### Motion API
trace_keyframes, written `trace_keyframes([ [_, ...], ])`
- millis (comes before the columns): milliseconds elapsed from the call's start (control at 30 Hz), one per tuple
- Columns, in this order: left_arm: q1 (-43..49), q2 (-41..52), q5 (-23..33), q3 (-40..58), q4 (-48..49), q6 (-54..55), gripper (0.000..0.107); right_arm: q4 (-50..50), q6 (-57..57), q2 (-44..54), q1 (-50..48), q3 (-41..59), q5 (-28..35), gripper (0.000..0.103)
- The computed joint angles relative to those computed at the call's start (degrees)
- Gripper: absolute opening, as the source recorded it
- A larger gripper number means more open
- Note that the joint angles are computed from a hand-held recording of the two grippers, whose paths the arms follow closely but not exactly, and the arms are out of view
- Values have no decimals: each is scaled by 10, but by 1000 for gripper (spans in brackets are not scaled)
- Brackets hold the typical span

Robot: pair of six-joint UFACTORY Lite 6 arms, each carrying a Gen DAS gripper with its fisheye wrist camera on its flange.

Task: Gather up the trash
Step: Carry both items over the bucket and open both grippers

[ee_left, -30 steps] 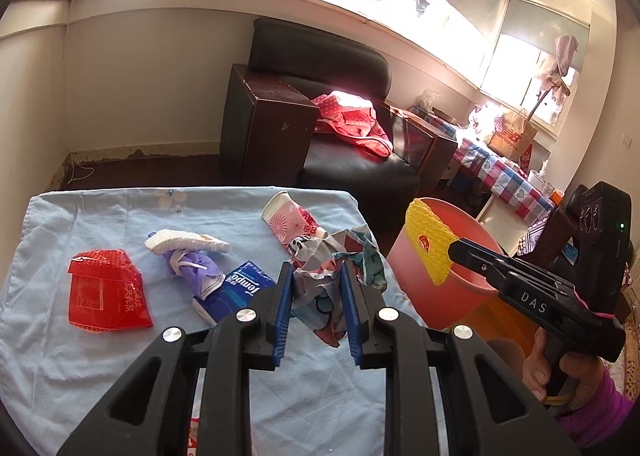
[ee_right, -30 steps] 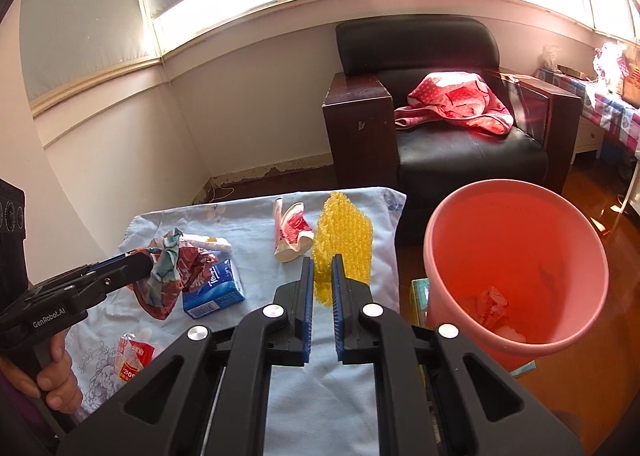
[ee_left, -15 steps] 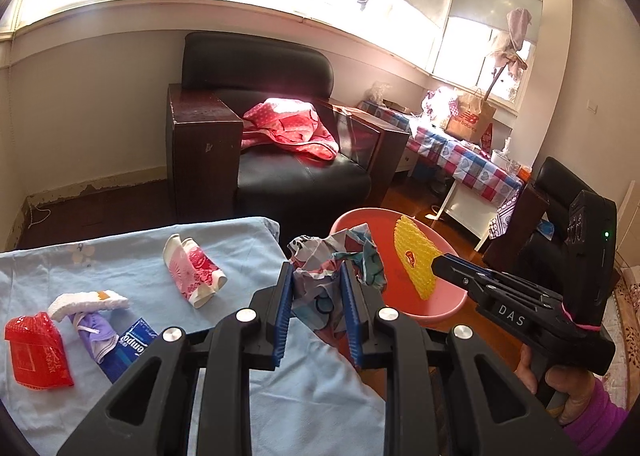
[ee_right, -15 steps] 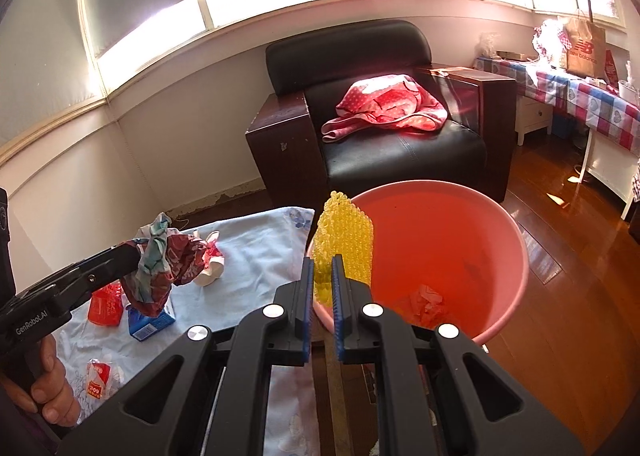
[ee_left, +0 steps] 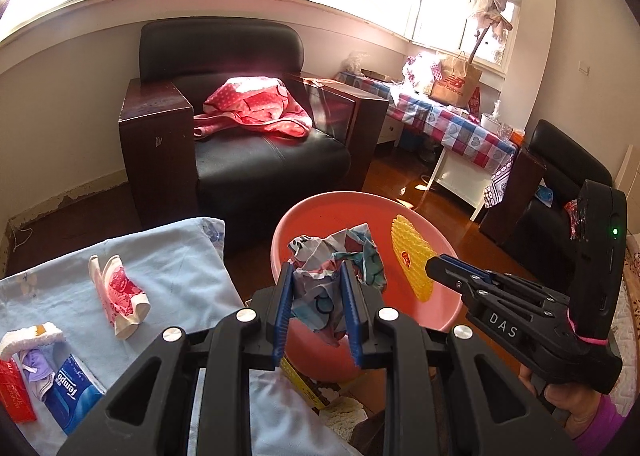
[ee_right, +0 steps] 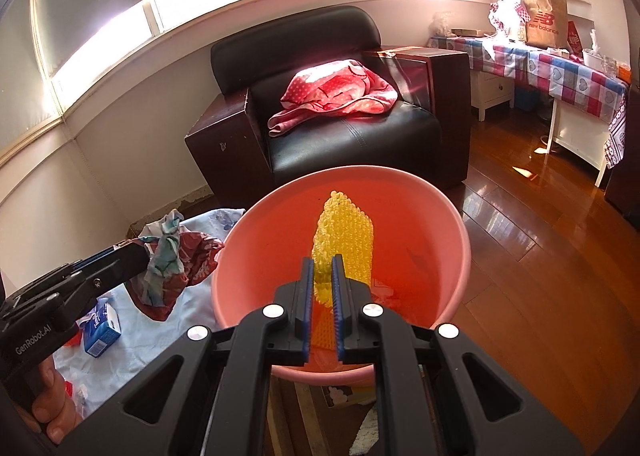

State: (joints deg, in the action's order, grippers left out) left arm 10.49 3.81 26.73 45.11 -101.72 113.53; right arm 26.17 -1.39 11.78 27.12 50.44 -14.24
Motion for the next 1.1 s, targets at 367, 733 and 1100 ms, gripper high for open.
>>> trace_keyframes([
  [367,-80,113,-60,82,-74,44,23,-51,46,52,-26,25,-2,9],
  [733,-106,154,-74,108,-81,38,25,11,-19,87,-27,54,3,9],
  [1100,-100,141,-60,92,-93,48,37,129,-123,104,-24,81,28,10],
])
